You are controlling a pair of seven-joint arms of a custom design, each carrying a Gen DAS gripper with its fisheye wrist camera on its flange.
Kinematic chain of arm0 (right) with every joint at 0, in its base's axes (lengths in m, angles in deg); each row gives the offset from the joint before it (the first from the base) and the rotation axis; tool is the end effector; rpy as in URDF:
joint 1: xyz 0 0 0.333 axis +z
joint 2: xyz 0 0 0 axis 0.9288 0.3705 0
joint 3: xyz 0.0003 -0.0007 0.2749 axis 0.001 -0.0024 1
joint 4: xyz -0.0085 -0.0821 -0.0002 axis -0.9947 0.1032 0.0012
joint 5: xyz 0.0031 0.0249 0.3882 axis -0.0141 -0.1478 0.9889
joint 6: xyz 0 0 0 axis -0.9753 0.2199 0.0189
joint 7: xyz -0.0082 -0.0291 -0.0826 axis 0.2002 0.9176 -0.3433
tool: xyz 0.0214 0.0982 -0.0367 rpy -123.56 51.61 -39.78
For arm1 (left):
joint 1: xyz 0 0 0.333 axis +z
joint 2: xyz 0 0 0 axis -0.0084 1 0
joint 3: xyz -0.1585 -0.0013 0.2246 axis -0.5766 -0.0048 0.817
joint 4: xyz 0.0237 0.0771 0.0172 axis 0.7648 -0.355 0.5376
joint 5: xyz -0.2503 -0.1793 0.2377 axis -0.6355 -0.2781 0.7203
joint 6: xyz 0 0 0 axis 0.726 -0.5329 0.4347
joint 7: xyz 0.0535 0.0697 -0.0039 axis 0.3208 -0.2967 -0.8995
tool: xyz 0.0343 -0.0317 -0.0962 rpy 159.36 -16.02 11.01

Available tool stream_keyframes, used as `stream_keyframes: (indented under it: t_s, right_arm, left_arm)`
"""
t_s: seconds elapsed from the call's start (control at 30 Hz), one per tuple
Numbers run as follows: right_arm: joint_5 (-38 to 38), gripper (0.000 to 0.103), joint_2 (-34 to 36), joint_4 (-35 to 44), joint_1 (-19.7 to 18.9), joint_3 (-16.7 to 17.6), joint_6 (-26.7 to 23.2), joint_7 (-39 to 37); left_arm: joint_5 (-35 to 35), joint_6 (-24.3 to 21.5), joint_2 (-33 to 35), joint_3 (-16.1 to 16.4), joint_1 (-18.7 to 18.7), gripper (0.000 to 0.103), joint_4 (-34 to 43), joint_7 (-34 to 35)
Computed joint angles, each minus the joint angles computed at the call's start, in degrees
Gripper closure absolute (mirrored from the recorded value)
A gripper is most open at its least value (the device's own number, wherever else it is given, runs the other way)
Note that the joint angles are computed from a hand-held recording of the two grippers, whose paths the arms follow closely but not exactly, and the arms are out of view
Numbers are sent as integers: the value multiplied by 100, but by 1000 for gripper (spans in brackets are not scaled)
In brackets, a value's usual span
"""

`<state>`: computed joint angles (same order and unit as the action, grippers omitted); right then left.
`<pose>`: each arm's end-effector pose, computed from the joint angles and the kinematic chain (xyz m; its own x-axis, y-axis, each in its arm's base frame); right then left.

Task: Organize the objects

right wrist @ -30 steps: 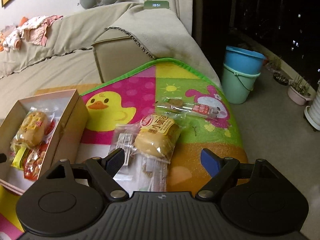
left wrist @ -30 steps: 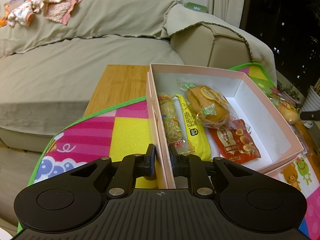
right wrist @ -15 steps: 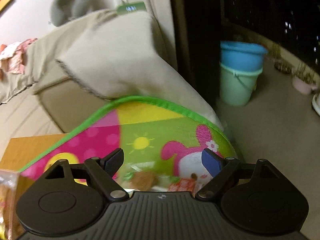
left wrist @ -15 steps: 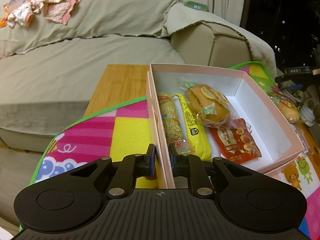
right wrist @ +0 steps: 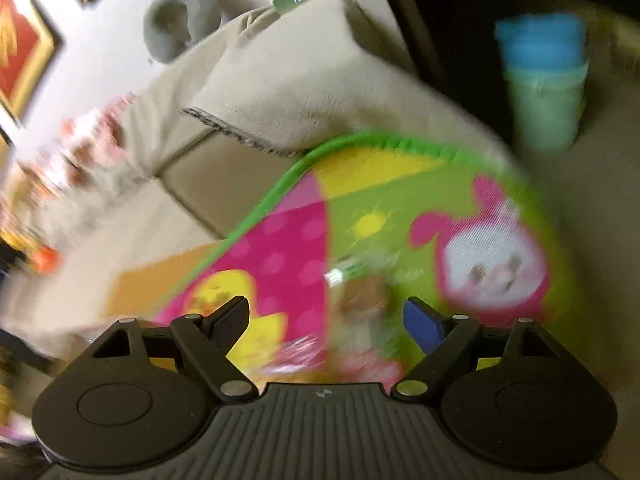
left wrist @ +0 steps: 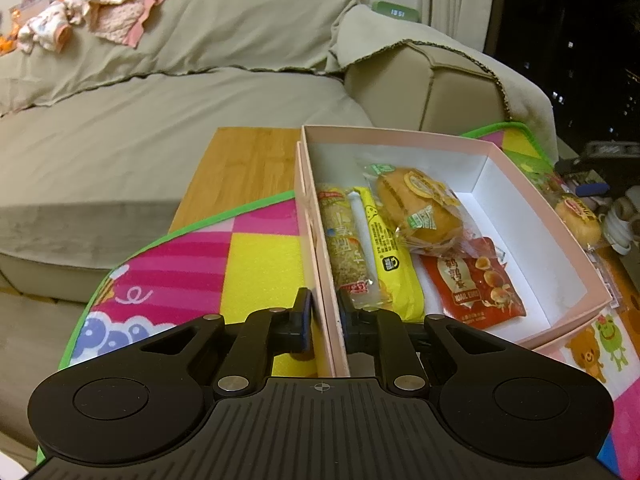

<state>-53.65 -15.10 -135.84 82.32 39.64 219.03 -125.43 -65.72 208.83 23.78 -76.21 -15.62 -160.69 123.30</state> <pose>0.4082 0.2374 0.3700 -0.4039 -0.8648 -0.2983 -0.5952 0.4961 -0.6321 0.4523 -0.1169 0.3539 -0.5057 -0.8575 0.0947 -0.6362 0.2965 -0.7123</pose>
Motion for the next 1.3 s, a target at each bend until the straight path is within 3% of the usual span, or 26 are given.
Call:
stream_keyframes:
  t_s: [0.07, 0.13, 0.23, 0.37, 0.6, 0.8, 0.97, 1.03, 1.13, 1.2, 1.3]
  right_arm:
    - [608, 31, 414, 399, 197, -23, -607, -802]
    - [746, 36, 809, 809, 376, 28, -1262, -1160]
    - [812, 66, 893, 1020, 670, -5, -1732, -1422]
    - [912, 66, 320, 714, 911, 73, -2081, -1279]
    - [811, 66, -999, 448, 1444, 901, -3327, -953]
    - [1133, 66, -1425, 829, 2004, 1498, -4249, -1022]
    - [1998, 66, -1348, 887, 2448, 1357, -3866, -1053]
    - [2462, 66, -1247, 700, 2604, 1153, -3248, -1050]
    - [2708, 61, -970, 576, 2571, 1151, -2796, -919]
    - [2674, 56, -862, 492, 2493, 1211, -2733, -659]
    - [2510, 42, -503, 669, 2463, 1345, -3155, -521]
  left_arm:
    - [11, -4, 6, 1, 3, 88, 4, -8]
    - [41, -5, 13, -2, 7, 88, 7, -37]
    - [70, -36, 22, 9, 19, 88, 11, -53]
    - [-14, -70, 32, 24, 18, 87, 26, 13]
    - [-149, -106, 58, 3, 49, 87, 52, 124]
    - [-187, -133, 66, -10, 77, 86, 63, 165]
    - [-255, -179, 76, -13, 97, 86, 78, 240]
    - [-278, -199, 78, -15, 108, 86, 82, 259]
    - [-319, -214, 74, -21, 120, 86, 79, 296]
    - [-301, -208, 76, -30, 128, 86, 78, 282]
    - [-311, -191, 72, -38, 128, 86, 68, 283]
